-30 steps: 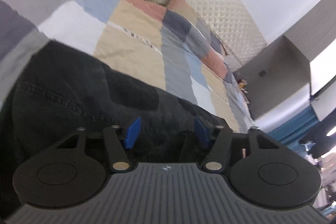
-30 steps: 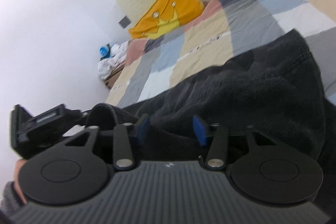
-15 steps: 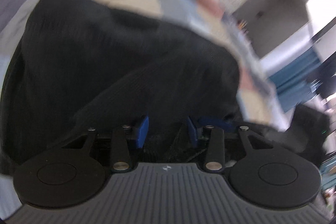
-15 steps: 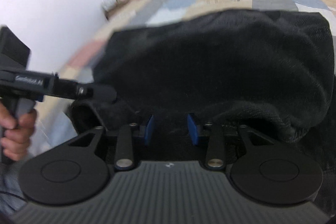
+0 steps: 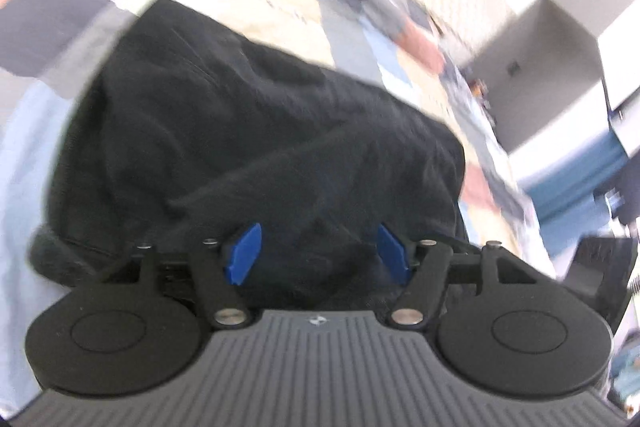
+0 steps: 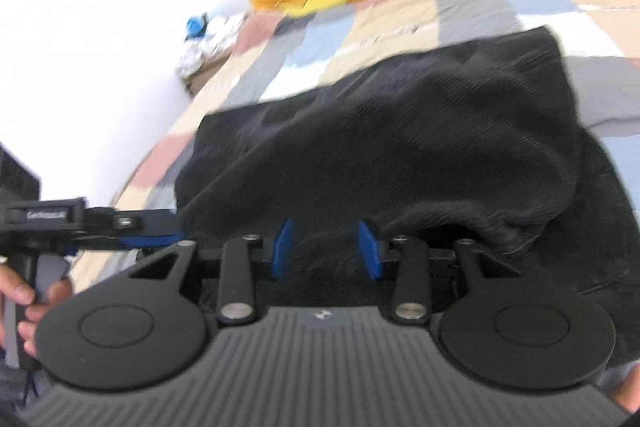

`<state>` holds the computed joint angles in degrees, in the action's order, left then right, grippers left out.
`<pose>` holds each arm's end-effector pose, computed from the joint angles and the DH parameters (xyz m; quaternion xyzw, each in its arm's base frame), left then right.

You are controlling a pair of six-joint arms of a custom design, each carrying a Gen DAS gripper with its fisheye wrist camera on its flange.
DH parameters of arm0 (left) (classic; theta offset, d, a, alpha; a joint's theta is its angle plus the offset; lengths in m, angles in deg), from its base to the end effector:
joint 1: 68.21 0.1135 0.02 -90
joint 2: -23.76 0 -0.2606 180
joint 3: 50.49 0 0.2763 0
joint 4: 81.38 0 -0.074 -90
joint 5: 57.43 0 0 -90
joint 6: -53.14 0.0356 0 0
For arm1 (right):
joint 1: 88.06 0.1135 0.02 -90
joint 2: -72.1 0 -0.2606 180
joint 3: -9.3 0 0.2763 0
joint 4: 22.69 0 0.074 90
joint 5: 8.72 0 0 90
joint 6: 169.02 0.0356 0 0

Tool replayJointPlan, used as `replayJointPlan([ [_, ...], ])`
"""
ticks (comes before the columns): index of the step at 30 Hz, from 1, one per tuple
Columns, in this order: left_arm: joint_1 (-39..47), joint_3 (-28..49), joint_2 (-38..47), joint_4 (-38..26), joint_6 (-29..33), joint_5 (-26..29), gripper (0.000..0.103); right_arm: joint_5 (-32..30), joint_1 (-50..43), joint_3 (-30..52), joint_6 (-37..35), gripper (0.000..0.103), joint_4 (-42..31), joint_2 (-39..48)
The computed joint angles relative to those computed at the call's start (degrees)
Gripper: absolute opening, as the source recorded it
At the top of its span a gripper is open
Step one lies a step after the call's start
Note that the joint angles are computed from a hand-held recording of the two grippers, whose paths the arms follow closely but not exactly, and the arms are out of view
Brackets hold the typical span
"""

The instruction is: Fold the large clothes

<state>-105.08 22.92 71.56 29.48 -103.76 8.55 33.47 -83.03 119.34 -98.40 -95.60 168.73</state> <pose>0.1458 -0.0912 0.3526 -0.3121 0.8468 -0.1856 0.3886 0.3648 0.0586 0.3521 -0.2906 0.8396 0.3579 0.2874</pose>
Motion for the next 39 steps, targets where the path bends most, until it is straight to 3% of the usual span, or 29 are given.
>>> replayJointPlan([
  [3, -2.8, 1.9, -1.5, -6.2, -6.9, -7.5, 0.076, 1.8, -1.1, -3.2, 5.5, 0.041, 6.8, -2.5],
  [7, -0.6, 3.4, -1.2, -12.8, -13.1, -10.7, 0.079, 8.7, -2.4, -5.3, 13.0, 0.045, 14.8, -3.9],
  [9, 1.6, 1.8, -1.9, -12.0, -13.9, -9.2, 0.079, 11.2, -3.4, -5.3, 16.9, 0.048, 17.0, -3.5],
  [11, 3.8, -0.1, -2.7, -11.0, -14.4, -7.6, 0.079, 13.2, -4.4, -4.5, 21.0, 0.063, 17.6, -2.4],
  [12, 4.8, -1.0, -2.6, -10.4, -14.3, -6.6, 0.08, 13.6, -4.7, -4.4, 22.5, 0.064, 17.9, -1.8],
  [19, 8.3, -7.7, -5.9, -6.7, -17.8, -1.6, 0.081, 10.2, -5.8, 0.1, 29.2, 0.065, 12.9, 4.9],
  [22, 10.5, -11.0, -8.6, -2.5, -18.3, 2.4, 0.081, 8.2, -5.2, 1.4, 31.1, 0.065, 10.7, 7.0],
  [28, 10.5, -21.4, -19.0, 6.9, -25.9, 8.5, 0.08, 5.3, -5.8, 2.9, 33.2, 0.064, 6.1, 9.5],
  [30, 9.2, -22.8, -20.4, 8.7, -27.2, 8.2, 0.076, 3.6, -5.6, 2.9, 32.3, 0.063, 5.4, 9.7],
  [33, 7.6, -23.5, -20.6, 10.8, -27.7, 7.8, 0.059, 4.5, -4.8, 1.7, 30.7, 0.059, 5.7, 8.3],
  [34, 7.5, -23.5, -20.1, 11.1, -27.2, 7.7, 0.049, 4.5, -4.7, 1.5, 30.5, 0.054, 5.7, 8.1],
  [38, 5.3, -22.0, -17.7, 12.0, -25.8, 4.0, 0.025, 5.4, -5.1, 0.4, 30.8, 0.016, 6.2, 7.1],
  [39, 3.3, -21.2, -16.9, 11.6, -25.4, 1.1, 0.023, 4.8, -5.3, 0.0, 30.9, 0.015, 6.7, 6.5],
])
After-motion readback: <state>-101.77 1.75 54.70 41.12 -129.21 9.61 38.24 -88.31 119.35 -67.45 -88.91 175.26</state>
